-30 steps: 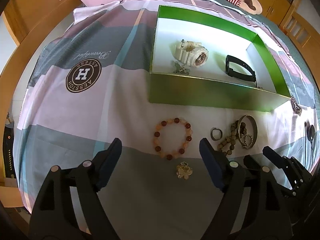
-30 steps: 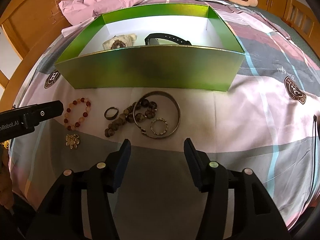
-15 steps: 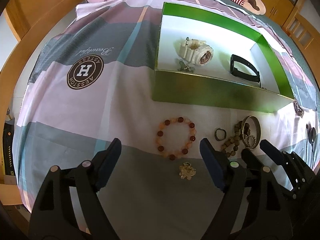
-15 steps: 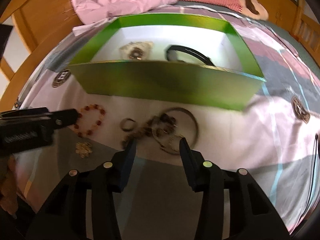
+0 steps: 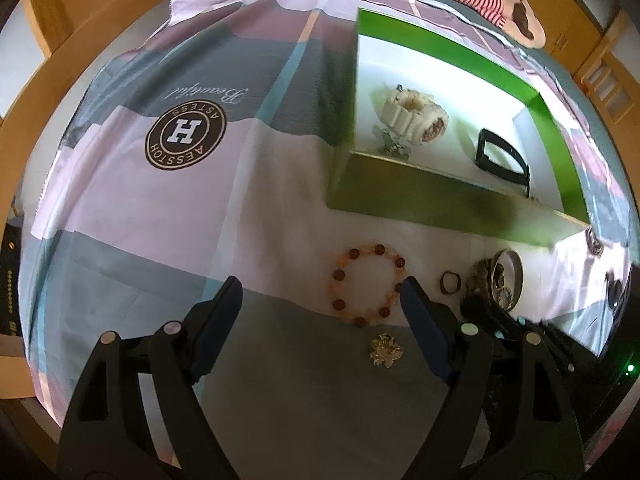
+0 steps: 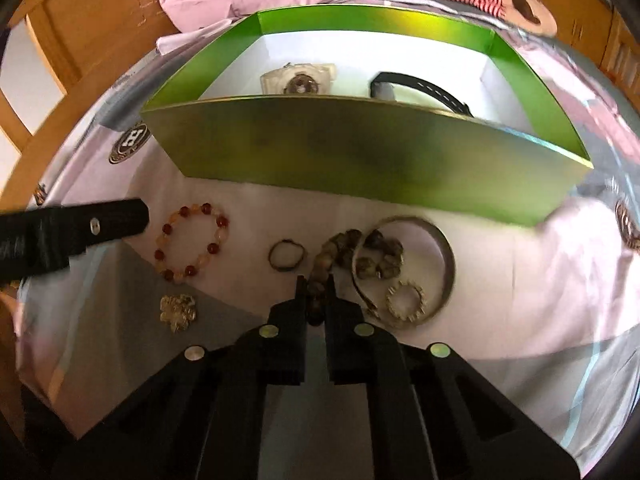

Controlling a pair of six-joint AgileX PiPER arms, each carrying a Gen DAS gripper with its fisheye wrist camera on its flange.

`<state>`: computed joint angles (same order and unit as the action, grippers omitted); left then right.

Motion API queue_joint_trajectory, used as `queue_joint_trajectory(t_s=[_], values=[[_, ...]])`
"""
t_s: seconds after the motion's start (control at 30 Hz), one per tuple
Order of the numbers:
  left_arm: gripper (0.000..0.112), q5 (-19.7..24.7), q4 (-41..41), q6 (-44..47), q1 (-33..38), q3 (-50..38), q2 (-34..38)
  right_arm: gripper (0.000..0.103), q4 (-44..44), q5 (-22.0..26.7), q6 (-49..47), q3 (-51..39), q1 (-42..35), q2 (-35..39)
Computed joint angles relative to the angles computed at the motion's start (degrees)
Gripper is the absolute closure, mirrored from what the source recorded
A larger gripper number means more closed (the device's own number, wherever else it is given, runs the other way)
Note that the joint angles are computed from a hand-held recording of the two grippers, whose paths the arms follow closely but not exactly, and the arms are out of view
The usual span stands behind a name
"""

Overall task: Organize jewelry
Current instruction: 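Grasp the brown bead strand beside the silver bangle with the right tool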

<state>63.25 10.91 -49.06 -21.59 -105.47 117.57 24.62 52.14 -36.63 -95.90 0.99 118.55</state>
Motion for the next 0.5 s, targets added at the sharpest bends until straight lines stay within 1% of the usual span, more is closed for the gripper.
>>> queue_joint_trajectory(t_s=[0.07, 0.13, 0.27, 0.4, 0.5], values=[[0.032, -1.46, -1.61, 0.06, 0.90, 1.51, -0.88, 0.095, 1.19, 1.94, -1.07, 0.33, -1.64, -0.58], [0.032, -1.85, -2.51, 0.16, 1.30, 1.86, -0.87, 0.095, 2.01, 4.30, -2.36, 0.98, -3.37, -1.66], [0.032, -1.00, -2.66, 0.64, 0.81, 0.63, 0.54, 0.095, 3.98, 7.70, -6.77, 2.58, -5.90, -4.30], [0.032, 1.16, -1.57, 1.36, -0.74, -2.42, 3.21, 0.095, 3.19, 6.38, -7.14, 4.02, -6.11, -5.65], [0.032, 2.29, -0.81, 1.81, -1.59, -4.15, 5.01, 0.095, 1.39, 5.42, -5.04, 4.01, -5.16, -4.83]])
